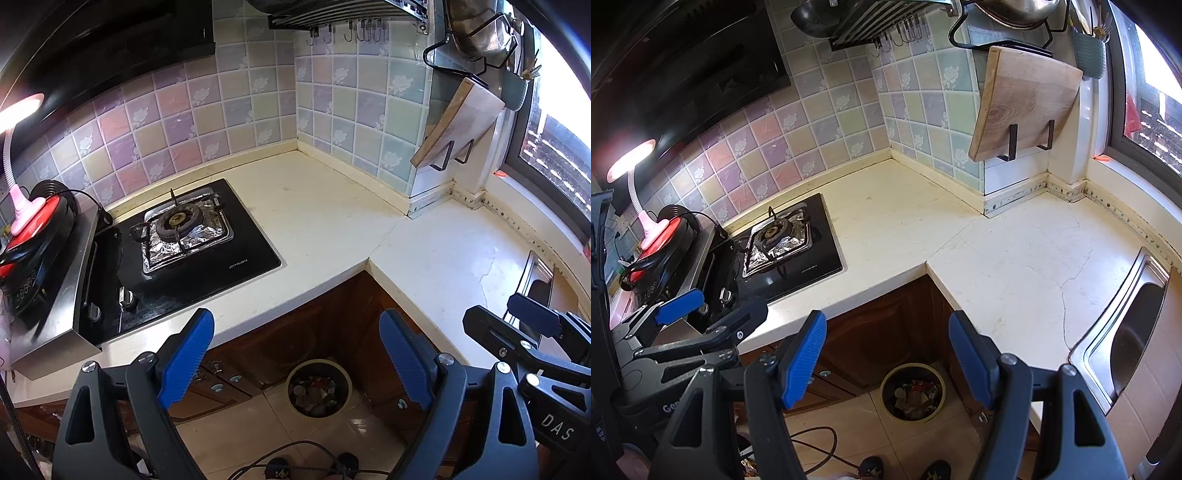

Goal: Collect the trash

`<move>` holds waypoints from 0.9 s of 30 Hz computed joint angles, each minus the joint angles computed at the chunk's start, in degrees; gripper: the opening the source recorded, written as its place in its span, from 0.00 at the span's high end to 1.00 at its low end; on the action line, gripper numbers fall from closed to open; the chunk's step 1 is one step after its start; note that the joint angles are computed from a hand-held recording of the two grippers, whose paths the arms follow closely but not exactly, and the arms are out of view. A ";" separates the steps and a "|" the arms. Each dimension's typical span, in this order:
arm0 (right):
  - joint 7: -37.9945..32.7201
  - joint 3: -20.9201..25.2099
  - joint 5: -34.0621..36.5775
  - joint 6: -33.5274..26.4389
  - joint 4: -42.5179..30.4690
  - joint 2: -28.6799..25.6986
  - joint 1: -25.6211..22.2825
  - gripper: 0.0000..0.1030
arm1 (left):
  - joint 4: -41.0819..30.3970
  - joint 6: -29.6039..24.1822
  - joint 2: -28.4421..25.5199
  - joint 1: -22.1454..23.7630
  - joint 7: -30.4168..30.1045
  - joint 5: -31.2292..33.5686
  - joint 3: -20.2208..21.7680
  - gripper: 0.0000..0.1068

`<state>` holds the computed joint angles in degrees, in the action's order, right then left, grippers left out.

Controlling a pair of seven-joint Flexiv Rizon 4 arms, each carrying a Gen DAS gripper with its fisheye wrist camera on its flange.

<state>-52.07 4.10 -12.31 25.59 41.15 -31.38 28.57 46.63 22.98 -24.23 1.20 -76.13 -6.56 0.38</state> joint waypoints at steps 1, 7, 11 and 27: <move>0.00 -0.01 -0.02 -0.05 -0.04 -0.02 0.03 0.32 | -0.07 -0.13 -0.03 0.00 -0.07 0.03 0.03 0.16; -0.12 0.04 0.13 0.02 -0.02 -0.07 -0.01 0.32 | -0.10 -0.66 0.02 0.05 -0.39 0.15 0.10 0.16; -0.31 0.08 0.24 -0.07 -0.23 -0.18 -0.12 0.32 | -0.32 -0.98 -0.08 0.17 -0.18 0.11 0.05 0.16; 1.72 -0.33 -0.67 -1.43 -0.74 -0.56 0.76 0.32 | -3.24 -3.34 -2.03 0.99 1.89 -0.86 -0.33 0.16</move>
